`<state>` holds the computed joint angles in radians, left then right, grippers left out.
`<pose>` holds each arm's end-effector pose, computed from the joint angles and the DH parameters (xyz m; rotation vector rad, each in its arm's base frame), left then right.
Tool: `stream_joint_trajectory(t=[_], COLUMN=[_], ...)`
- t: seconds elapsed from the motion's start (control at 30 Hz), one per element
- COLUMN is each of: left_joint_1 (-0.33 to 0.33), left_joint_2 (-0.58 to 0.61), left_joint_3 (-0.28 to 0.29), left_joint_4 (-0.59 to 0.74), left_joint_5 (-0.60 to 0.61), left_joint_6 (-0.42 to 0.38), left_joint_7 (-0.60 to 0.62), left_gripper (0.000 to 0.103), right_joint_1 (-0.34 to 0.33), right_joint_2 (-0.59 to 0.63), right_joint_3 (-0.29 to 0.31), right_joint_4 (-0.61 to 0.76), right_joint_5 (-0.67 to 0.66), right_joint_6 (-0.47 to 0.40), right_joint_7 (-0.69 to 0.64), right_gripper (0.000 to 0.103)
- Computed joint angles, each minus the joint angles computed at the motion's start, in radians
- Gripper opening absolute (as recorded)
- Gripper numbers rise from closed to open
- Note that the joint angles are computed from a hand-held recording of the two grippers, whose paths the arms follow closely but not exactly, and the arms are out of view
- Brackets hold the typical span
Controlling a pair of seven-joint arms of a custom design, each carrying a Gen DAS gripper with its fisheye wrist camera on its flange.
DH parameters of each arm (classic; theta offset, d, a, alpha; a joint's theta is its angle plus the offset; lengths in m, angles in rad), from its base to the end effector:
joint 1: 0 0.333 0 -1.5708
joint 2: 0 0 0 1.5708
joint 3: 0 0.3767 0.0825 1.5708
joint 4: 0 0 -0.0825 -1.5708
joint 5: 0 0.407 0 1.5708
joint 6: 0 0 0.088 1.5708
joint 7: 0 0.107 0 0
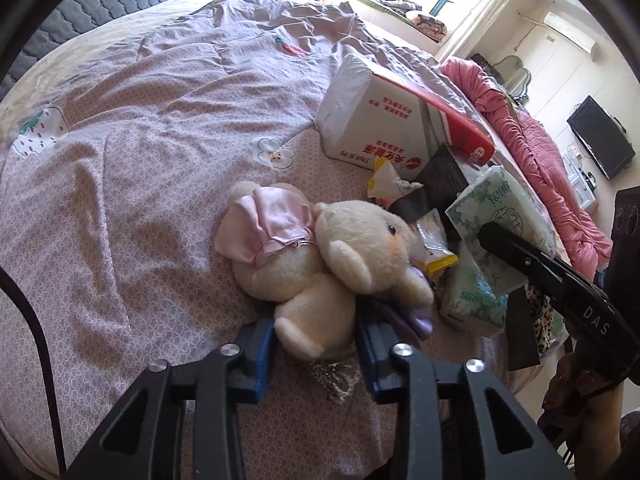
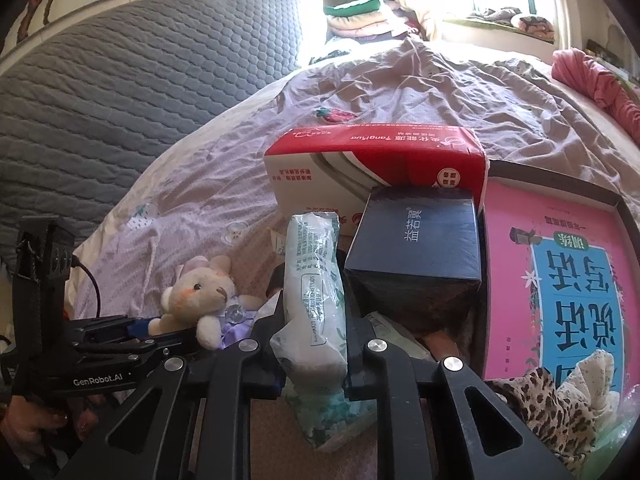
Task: Organize soft objects
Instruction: 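Carry the teddy bear with the left tool while the right tool carries the wipes pack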
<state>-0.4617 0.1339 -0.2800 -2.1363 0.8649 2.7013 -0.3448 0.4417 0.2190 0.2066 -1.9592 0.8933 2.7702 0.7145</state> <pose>0.4380 -0.4296 0.4309 -2.3913 1.4655 -0.8784 0.5571 0.3682 0.4667 -2.1477 0.9543 -0.0507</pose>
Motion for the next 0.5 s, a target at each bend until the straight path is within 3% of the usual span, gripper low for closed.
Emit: stream_joint_trajectory(t=[0.3, 0.5], left_joint_1=[-0.004, -0.016], left_joint_2=[-0.032, -0.082], left_joint_3=[-0.003, -0.027], left_joint_4=[-0.02, -0.035], left_joint_5=[0.055, 0.047], left_joint_6=[0.001, -0.106], left_joint_7=[-0.046, -0.076], left_gripper=[0.034, 0.034], right_joint_1=[-0.005, -0.005], right_joint_2=[-0.038, -0.071], right_joint_3=[0.004, 0.001], right_joint_4=[-0.026, -0.052], right_joint_5=[0.068, 0.117], right_joint_6=[0.004, 0.004], right_joint_7=[-0.05, -0.089], right_gripper=[0.02, 0.02])
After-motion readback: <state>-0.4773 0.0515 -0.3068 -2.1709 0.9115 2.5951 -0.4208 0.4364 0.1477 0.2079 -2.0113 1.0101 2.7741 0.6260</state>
